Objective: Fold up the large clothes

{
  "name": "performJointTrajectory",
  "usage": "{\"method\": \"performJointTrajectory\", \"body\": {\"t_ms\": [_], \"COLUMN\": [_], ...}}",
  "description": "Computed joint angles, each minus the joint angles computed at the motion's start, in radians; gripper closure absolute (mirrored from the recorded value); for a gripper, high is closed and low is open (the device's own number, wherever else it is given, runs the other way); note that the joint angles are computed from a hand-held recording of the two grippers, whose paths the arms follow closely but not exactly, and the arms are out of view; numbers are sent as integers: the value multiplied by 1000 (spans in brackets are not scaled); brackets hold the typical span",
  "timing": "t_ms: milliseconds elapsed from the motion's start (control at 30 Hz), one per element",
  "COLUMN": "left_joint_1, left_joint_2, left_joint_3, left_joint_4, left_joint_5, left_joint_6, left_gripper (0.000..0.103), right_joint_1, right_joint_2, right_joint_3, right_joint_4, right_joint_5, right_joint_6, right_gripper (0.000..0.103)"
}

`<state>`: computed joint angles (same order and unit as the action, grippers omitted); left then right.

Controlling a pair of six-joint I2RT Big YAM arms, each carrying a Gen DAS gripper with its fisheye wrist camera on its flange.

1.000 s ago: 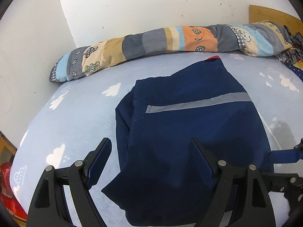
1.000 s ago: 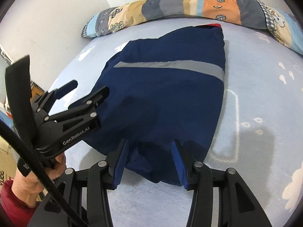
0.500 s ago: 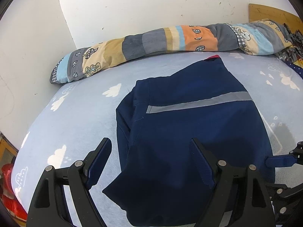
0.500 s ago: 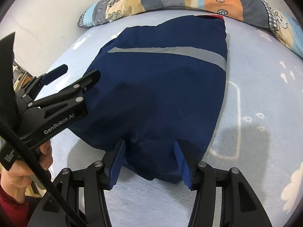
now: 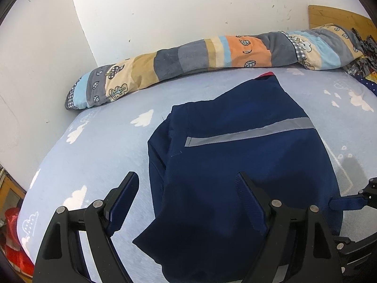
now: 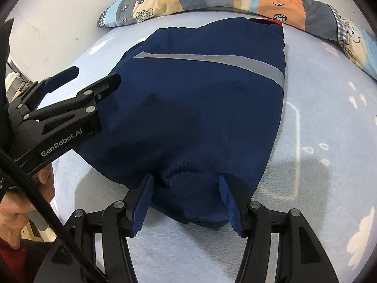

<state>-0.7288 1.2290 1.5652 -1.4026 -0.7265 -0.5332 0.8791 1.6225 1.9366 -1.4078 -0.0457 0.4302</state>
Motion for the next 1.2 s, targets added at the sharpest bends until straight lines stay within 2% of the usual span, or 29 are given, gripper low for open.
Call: {"method": "performJointTrajectory", "body": {"t_ms": [400,800,867,933,967,1067,1133,1200], "left_joint_1": [-17,-13,7,38,51,88,103,114], "left_joint_2": [-4,-6,-1,13,12,23,18,12], "left_joint_3": [5,8,11,16,9,-4,-23,-29], "left_joint_4": [22,21,3,-45,-52,-100,-99,-92], "left_joint_5": [-46,-44,-4,54,73,131,157,183], "left_joint_6": [37,38,23,-11,-26,-54,-63,-73], "left_gripper": [20,20,20,20,20,20,20,20], "right_joint_1": [4,9,11,12,9,-6,-21,-45], "right_joint_2": [5,5,10,21,22,13,16,36], "right_joint_3": [2,-1,5,25,38,53,58,58], "right_joint_4": [-2,-5,-13,-29,-32,-2,6,-10], "right_joint_5": [8,16,22,23,19,29,44,-6], "right_joint_6": [-5,-12,-15,-15,-12,2,25,56], "right_gripper": [38,37,36,36,39,41,41,40]}}
